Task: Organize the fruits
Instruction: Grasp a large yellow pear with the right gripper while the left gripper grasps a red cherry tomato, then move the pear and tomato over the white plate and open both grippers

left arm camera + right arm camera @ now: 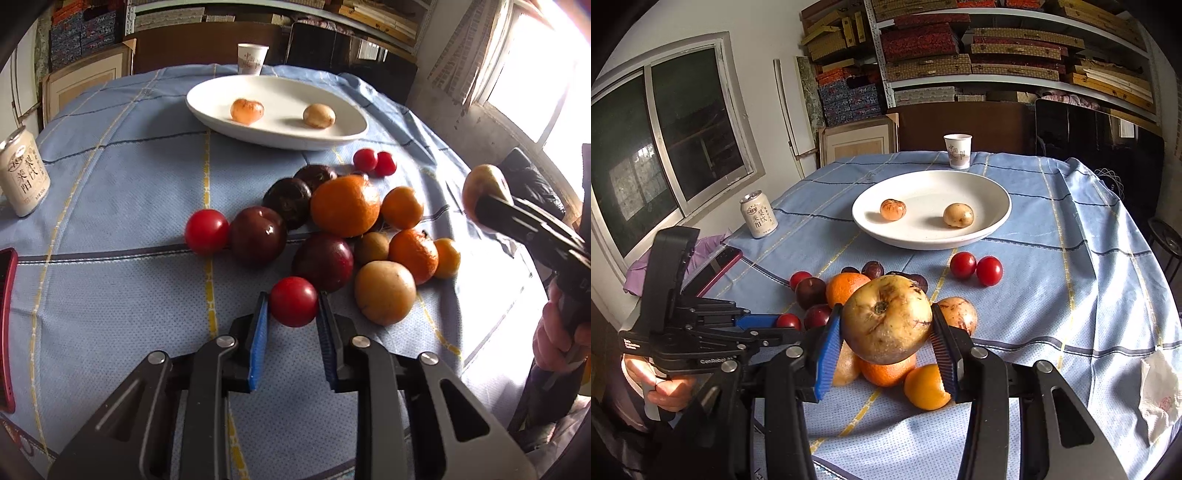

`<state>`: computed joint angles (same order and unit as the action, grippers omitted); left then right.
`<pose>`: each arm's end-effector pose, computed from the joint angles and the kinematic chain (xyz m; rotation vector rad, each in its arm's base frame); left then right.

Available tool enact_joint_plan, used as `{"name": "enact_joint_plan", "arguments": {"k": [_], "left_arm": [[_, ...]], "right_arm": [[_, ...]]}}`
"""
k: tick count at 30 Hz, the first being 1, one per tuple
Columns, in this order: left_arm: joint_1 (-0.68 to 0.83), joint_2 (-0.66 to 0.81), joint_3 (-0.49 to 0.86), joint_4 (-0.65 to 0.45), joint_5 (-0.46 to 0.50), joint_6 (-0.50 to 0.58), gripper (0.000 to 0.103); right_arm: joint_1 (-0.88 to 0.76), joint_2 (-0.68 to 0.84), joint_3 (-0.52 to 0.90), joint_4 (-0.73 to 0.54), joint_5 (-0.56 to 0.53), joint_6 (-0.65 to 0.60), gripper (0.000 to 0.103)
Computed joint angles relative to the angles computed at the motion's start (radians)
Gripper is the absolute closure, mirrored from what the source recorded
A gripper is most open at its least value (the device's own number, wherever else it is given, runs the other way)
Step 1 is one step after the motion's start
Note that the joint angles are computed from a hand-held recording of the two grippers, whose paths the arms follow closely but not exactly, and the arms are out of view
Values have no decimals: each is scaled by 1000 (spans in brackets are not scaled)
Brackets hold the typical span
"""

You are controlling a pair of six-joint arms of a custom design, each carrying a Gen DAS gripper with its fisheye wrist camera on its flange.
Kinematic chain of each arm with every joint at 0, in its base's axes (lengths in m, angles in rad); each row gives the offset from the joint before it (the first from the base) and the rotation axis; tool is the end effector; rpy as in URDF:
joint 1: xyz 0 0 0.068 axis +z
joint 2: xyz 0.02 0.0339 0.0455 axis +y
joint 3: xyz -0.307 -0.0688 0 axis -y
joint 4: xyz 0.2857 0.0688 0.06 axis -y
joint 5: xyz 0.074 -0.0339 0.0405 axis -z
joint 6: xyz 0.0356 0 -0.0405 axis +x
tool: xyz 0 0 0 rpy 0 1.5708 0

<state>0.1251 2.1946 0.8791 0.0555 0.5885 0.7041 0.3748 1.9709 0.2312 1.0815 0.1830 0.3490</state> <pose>0.3609 0.0255 0.0027 0.8516 2.4310 -0.5513 0.2229 0.0807 0.0379 0.0714 2.2220 0.1954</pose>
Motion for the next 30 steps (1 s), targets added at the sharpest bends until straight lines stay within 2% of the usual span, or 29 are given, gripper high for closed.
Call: {"name": "enact_joint_plan", "arguments": {"k": [3,9,13,17,21,25,30], "left_arm": [[25,-38,5,-50,38,26,78],[38,-130,44,-130,83,52,78],[7,-178,109,-166,98,25,78],[-50,-175,226,-188,75,-43,78],[-123,-81,446,-272,13,-129,78],[-188,96,742,-406,-62,-201,78],[-244,352,1109,-585,-154,-243,78]], "right_arm": [[-22,-29,1,-27,-33,-14,57],[-83,-164,48,-201,-97,-85,57],[-136,-233,120,-331,-154,-132,57],[-203,-235,249,-476,-230,-151,57],[-266,-159,414,-623,-311,-132,57],[-287,-36,576,-741,-316,-131,57],[-299,112,729,-841,-323,-133,57]]}}
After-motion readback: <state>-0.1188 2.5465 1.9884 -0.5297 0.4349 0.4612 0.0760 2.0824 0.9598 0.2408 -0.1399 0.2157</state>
